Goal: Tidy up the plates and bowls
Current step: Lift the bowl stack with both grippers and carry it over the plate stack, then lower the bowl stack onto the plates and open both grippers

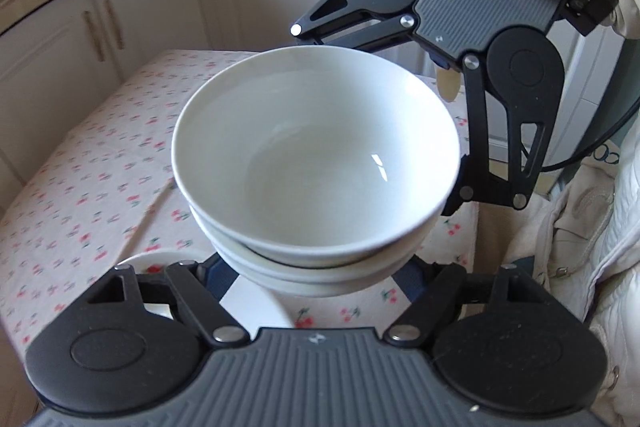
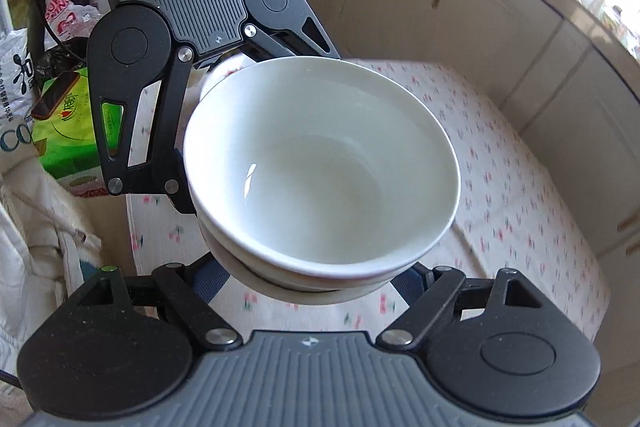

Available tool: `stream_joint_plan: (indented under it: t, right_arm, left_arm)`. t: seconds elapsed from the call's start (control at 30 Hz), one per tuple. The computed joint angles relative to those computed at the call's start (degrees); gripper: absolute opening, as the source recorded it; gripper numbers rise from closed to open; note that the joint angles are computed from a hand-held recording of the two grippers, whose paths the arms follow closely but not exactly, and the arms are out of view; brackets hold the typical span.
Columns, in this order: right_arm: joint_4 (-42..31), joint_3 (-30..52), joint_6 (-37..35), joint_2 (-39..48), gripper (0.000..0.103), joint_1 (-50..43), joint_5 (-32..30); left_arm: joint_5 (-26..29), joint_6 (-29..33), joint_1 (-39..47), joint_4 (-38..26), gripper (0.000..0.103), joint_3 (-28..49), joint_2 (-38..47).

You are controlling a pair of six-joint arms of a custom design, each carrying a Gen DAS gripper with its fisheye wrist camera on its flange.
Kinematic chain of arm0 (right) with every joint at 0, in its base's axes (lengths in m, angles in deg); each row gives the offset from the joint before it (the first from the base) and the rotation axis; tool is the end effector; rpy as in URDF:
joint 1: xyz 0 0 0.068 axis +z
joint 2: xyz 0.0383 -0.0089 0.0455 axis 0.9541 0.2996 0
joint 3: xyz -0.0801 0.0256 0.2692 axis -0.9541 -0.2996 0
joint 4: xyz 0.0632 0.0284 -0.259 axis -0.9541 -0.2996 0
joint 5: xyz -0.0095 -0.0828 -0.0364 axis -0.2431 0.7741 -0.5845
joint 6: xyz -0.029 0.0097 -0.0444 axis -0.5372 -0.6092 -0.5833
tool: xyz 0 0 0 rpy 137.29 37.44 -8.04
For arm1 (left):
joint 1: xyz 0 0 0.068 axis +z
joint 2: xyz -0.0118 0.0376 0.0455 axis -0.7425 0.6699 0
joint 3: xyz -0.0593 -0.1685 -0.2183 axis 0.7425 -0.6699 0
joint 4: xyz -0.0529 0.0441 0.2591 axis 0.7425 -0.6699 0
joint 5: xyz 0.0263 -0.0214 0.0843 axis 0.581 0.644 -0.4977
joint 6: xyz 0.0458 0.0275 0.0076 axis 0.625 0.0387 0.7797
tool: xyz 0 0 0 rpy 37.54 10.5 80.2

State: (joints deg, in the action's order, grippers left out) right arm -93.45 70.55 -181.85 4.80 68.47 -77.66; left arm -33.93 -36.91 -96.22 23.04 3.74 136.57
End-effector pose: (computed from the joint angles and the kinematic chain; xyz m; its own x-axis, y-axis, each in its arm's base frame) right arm 0.2424 0.0024 0.1693 0.1270 -0.8388 -0.5294 -0.9795 -0.0219 -0.2002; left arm 0.1716 -0.1849 0.1279 -0.5211 0.5535 -0.6497 0.6690 0.7376 0.0918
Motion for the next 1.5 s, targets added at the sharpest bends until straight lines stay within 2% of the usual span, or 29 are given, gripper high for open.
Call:
stream_joint_plan:
  t: [0.37, 0.63, 0.87, 1.03, 1.5]
  right_arm:
    - [10.5, -0.3, 11.5, 1.8, 0.089, 17.2, 1.5]
    - [16.3, 1.2, 16.9, 7.1, 0.089, 24.9, 4.2]
    - [15.7, 1.8, 18.5, 8.2, 0.088, 26.7, 5.3]
    - [15.5, 5.2, 20.5, 12.3, 0.088, 28.1, 5.9]
    - [13.4, 9.8, 20.6, 17.3, 0.088, 28.4, 6.0]
  left_arm:
    - [-5.6, -2.1, 2.9, -7.0, 0.08, -8.9, -14.6]
    - [-1.8, 0.9, 10.5, -4.7, 0.08, -11.8, -14.5]
    - [-0.1, 2.1, 13.2, -3.3, 0.08, -13.5, -15.1]
    - [1.3, 3.2, 15.2, -3.6, 0.08, -14.0, -15.8]
    - [4.6, 4.3, 18.6, 1.7, 0.08, -15.4, -12.1]
